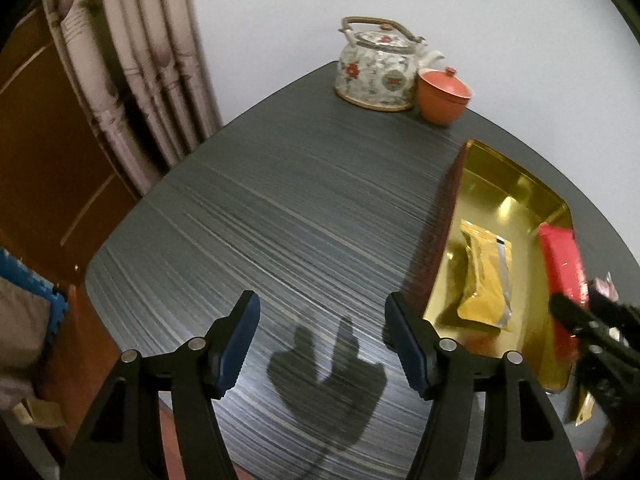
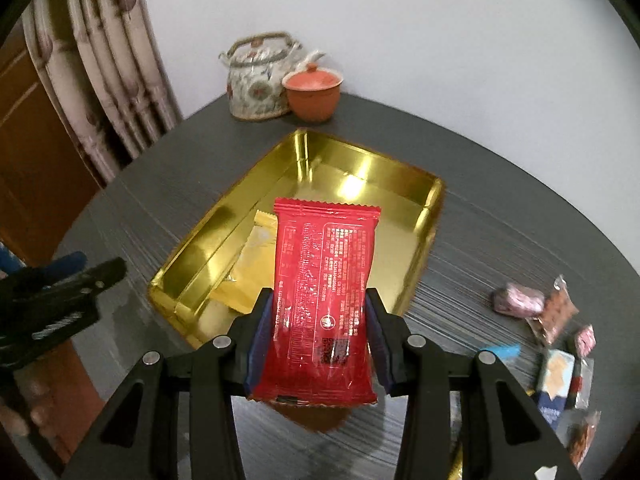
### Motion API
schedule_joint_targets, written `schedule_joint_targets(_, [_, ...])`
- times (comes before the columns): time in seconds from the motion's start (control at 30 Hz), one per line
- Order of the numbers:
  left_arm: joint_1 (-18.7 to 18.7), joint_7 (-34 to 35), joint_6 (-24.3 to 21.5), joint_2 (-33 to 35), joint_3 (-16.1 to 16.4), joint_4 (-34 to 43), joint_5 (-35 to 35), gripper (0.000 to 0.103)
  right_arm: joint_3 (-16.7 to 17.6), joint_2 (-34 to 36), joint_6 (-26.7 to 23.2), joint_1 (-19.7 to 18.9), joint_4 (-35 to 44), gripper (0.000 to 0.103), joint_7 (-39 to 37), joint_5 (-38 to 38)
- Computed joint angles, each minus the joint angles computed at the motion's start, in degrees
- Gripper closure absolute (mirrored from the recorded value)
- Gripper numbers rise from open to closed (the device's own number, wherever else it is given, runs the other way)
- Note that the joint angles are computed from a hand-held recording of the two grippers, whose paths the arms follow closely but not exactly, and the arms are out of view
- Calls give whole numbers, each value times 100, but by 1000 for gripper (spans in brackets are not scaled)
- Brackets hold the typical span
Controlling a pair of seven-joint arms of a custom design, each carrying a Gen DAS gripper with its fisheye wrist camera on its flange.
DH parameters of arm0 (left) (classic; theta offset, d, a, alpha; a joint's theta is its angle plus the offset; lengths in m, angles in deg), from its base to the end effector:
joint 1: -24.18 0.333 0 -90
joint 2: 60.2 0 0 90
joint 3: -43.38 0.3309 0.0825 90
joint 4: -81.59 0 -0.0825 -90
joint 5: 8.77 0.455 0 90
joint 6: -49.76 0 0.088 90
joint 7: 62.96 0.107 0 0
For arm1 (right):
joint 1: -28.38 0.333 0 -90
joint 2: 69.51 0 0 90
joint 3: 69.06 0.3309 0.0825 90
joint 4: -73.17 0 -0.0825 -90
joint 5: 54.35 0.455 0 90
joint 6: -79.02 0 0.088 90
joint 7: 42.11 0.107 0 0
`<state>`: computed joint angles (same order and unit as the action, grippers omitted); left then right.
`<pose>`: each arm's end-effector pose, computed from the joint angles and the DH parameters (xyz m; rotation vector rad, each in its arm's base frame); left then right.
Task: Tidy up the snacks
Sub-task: 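Carry the red wafer pack into the gold tray and open the right tool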
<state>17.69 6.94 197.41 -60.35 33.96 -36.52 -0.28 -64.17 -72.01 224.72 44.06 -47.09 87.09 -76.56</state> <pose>0.6259 -0.1811 0.4741 -1.9146 1.9753 -0.5782 0.5941 0.2285 0.4740 -1.8539 1.9619 -0.5680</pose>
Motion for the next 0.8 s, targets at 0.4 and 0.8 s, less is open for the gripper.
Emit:
schedule_joint_targets(0.4, [14, 127, -27, 52, 8, 42, -269, 37, -80, 387, -200, 90, 192, 60, 41, -22])
schedule_joint_targets(0.8, [-89, 1146, 507, -71, -56, -160, -823, 37, -37, -509, 404, -67, -672, 58, 342, -227])
